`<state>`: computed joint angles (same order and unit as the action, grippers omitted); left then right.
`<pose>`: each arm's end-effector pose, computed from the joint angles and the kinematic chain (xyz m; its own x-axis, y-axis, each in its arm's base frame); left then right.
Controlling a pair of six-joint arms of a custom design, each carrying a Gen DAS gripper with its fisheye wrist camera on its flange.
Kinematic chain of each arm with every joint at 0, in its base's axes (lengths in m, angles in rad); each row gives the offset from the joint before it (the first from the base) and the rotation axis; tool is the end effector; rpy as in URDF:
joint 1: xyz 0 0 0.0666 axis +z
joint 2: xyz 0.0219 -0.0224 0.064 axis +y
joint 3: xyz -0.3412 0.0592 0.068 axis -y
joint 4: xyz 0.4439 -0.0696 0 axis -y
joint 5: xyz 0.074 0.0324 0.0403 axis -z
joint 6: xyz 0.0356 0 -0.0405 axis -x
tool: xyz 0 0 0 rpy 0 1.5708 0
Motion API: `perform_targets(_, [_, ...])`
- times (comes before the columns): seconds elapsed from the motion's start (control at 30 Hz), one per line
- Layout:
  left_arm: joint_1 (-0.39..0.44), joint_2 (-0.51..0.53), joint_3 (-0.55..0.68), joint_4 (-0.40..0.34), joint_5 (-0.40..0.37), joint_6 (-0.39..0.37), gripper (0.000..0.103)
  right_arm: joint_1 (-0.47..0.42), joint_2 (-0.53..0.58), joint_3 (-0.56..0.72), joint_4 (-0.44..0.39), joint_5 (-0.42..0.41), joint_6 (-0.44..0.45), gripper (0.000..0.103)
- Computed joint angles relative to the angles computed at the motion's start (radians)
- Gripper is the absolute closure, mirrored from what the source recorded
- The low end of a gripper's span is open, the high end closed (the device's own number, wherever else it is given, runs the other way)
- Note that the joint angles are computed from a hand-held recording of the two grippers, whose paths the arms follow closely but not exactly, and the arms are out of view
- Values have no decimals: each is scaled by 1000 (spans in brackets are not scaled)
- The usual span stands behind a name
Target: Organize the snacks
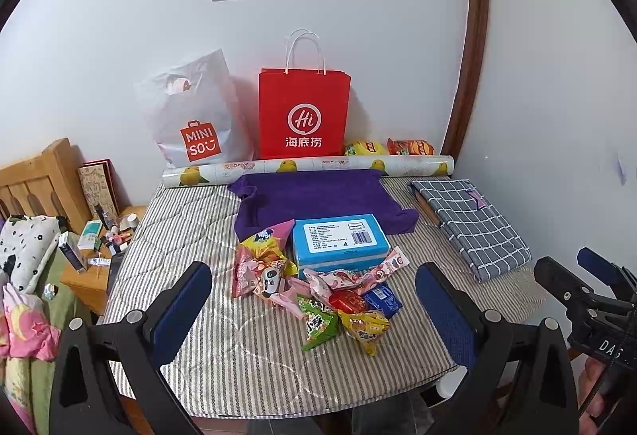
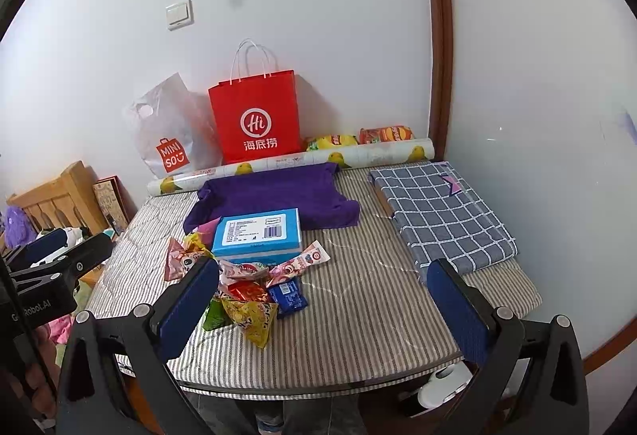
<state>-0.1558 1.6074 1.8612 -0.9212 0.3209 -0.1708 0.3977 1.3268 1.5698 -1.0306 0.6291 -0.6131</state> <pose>0.6073 -0.1072 0.5137 -0.5359 0.2475 -0.8072 0.4902 0.8696 -0.0589 0.4773 0.1773 0.5119 -0.4943 0.2970 -0.8170 0.4329 0.8991 0.0649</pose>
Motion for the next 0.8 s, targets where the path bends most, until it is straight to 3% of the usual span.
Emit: perform_targets(0.8, [2,-11,-11,5,5,2,0,12,-15,-17,23,4,1,0])
